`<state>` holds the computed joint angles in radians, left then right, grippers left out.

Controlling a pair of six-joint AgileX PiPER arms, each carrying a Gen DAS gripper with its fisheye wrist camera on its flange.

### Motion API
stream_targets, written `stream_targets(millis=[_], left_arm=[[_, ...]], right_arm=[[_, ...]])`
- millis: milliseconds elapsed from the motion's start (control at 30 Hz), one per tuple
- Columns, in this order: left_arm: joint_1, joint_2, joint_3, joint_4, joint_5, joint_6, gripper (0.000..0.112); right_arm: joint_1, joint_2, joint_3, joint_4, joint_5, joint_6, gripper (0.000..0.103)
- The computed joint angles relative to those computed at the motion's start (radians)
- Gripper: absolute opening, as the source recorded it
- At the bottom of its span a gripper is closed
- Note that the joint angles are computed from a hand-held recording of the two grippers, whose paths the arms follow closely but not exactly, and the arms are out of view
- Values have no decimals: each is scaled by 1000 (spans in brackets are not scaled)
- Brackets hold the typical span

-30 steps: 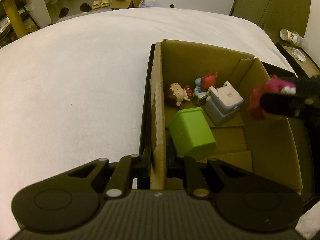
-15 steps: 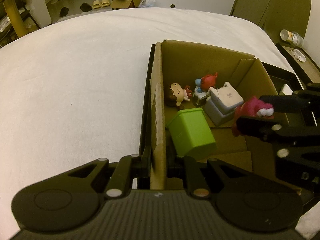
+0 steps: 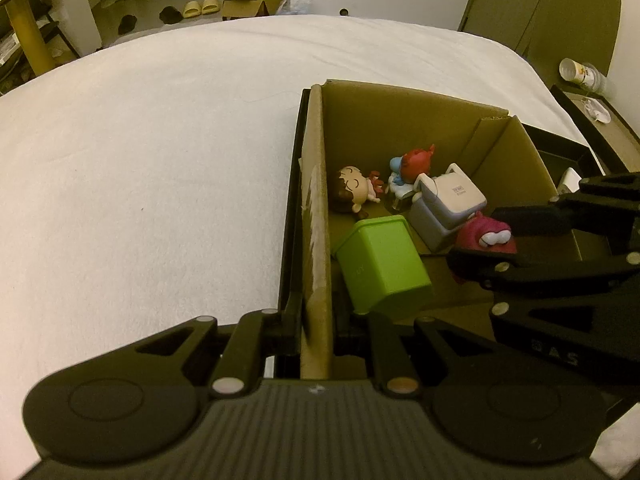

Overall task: Organize rigid objects
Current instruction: 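Carry the pink dinosaur over the box with the right gripper, then lower the pink dinosaur into the box and open the right gripper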

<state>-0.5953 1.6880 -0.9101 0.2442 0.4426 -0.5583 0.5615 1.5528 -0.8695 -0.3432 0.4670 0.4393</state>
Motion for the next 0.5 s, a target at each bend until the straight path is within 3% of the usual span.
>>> stream_targets(millis=[300,500], left_arm=[[3,-3,8,-4,-10,4,12],[3,-3,10,-2,-12,3,12]], right_arm=[[6,-11,18,-83,-6,90,42],[-24,-87,54,-57,-9,72,42]])
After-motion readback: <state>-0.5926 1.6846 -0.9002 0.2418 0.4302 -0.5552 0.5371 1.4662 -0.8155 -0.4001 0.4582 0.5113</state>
